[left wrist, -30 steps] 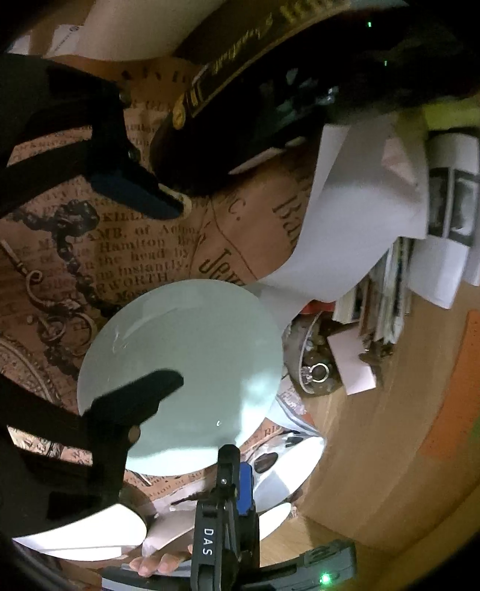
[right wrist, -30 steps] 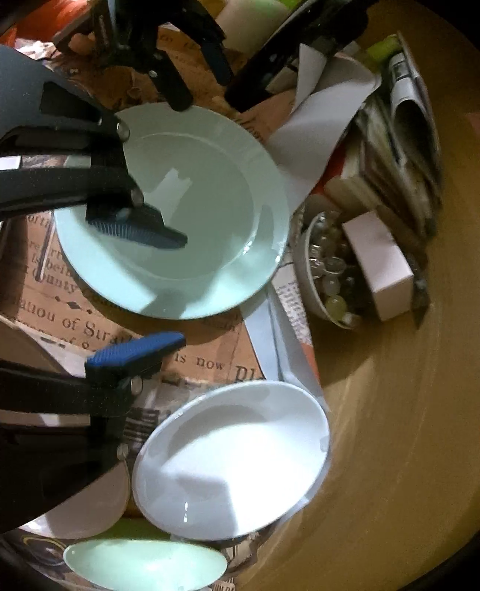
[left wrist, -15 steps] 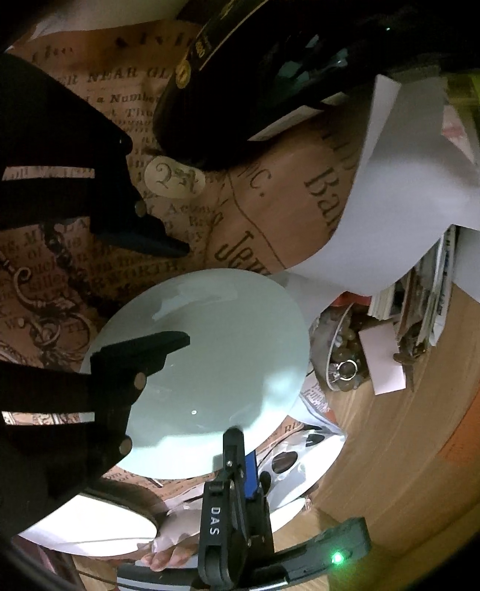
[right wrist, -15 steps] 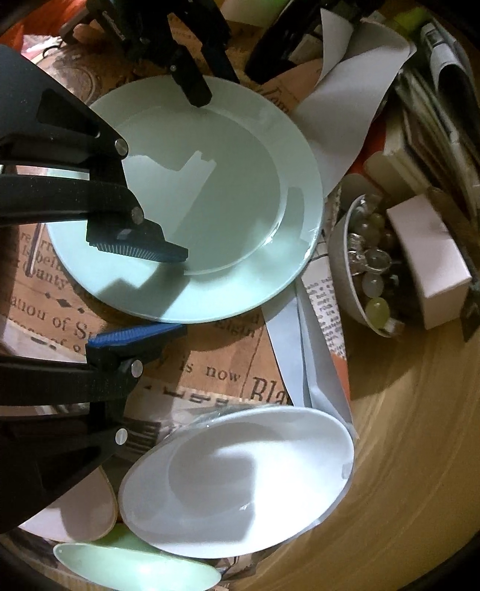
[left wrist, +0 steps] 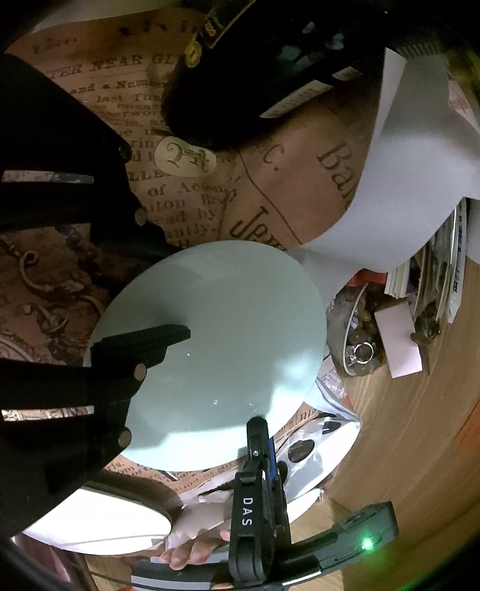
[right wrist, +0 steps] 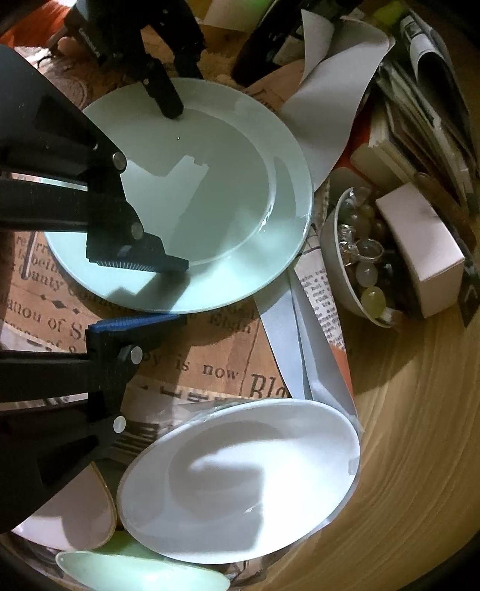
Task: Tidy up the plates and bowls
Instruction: 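Lift the mint green plate off the table with the left tool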
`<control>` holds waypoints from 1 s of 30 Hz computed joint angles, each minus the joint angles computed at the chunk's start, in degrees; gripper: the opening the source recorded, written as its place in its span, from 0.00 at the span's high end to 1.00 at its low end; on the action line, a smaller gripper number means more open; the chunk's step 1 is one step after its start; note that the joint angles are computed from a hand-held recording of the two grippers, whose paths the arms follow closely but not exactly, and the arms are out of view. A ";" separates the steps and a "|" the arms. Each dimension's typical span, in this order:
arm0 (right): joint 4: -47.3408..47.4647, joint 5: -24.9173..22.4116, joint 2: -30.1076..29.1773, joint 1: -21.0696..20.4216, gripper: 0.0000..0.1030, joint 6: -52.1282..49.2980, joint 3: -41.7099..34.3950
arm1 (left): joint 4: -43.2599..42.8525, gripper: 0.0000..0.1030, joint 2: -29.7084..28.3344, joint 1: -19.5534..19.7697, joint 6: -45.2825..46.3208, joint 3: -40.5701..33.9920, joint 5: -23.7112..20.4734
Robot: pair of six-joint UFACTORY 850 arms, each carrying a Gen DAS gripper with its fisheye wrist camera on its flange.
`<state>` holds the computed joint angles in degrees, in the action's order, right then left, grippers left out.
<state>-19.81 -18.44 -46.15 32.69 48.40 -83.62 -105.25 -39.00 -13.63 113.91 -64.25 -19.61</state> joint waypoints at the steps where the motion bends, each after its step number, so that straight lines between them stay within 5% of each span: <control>1: -0.61 0.02 0.13 0.19 0.81 0.52 0.11 | -1.52 0.67 0.12 -0.01 1.05 0.24 0.06; 5: -7.59 -0.20 0.68 1.49 0.81 6.36 0.77 | -2.92 0.67 0.80 0.37 1.56 1.25 -0.15; 16: -33.28 0.99 5.92 4.88 0.82 31.67 6.39 | -23.08 0.67 6.98 1.66 20.01 8.68 -4.40; 30: -58.20 1.81 12.30 8.49 0.82 59.85 13.89 | -34.67 0.67 17.31 2.82 31.45 18.98 -9.37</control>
